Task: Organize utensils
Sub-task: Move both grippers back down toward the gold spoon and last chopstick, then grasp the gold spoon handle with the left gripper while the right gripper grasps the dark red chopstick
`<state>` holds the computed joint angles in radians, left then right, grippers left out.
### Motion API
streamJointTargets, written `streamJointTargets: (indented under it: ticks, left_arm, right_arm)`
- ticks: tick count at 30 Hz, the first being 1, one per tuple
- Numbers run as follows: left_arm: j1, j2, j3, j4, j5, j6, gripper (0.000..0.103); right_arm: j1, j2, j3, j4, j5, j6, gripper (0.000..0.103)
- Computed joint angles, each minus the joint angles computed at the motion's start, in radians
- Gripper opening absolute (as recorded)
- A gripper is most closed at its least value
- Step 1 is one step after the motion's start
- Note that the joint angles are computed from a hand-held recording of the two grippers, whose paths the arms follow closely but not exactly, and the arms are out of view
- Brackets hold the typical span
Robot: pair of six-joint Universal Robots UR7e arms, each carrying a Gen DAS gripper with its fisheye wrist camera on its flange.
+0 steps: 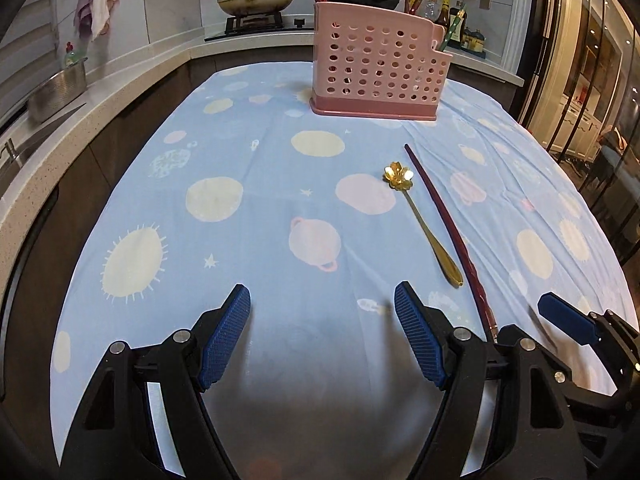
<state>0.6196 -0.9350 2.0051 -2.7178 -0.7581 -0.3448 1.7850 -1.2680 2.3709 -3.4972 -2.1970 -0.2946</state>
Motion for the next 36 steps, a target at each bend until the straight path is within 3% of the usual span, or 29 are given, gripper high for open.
streamJointTargets:
  ticks: [5,9,19,22,29,36]
  left_arm:
    - [0.009,0.001,0.007,0.022,-0.007,-0.019,0.071]
    - [0.007,0.000,0.012,0.012,-0.007,-0.017,0.081]
    - [0.012,0.005,0.005,0.026,-0.018,-0.015,0.087]
    - [0.013,0.004,0.005,0.026,-0.020,-0.014,0.088]
    - [0.012,0.005,0.003,0.032,-0.017,-0.015,0.088]
    - [-0.001,0.021,-0.009,0.014,-0.042,0.010,0.088]
  right_arm:
    - [0.005,0.014,-0.005,0.010,-0.020,-0.006,0.053]
    - [0.004,0.014,-0.011,0.037,-0.033,0.011,0.050]
    - [0.027,0.056,-0.029,0.024,-0.100,-0.014,0.046]
    - [0.032,0.064,-0.031,0.016,-0.109,-0.023,0.040]
    - [0.017,0.046,-0.022,0.010,-0.091,-0.022,0.008]
    - [-0.043,-0.035,-0.001,0.044,-0.029,0.037,0.007]
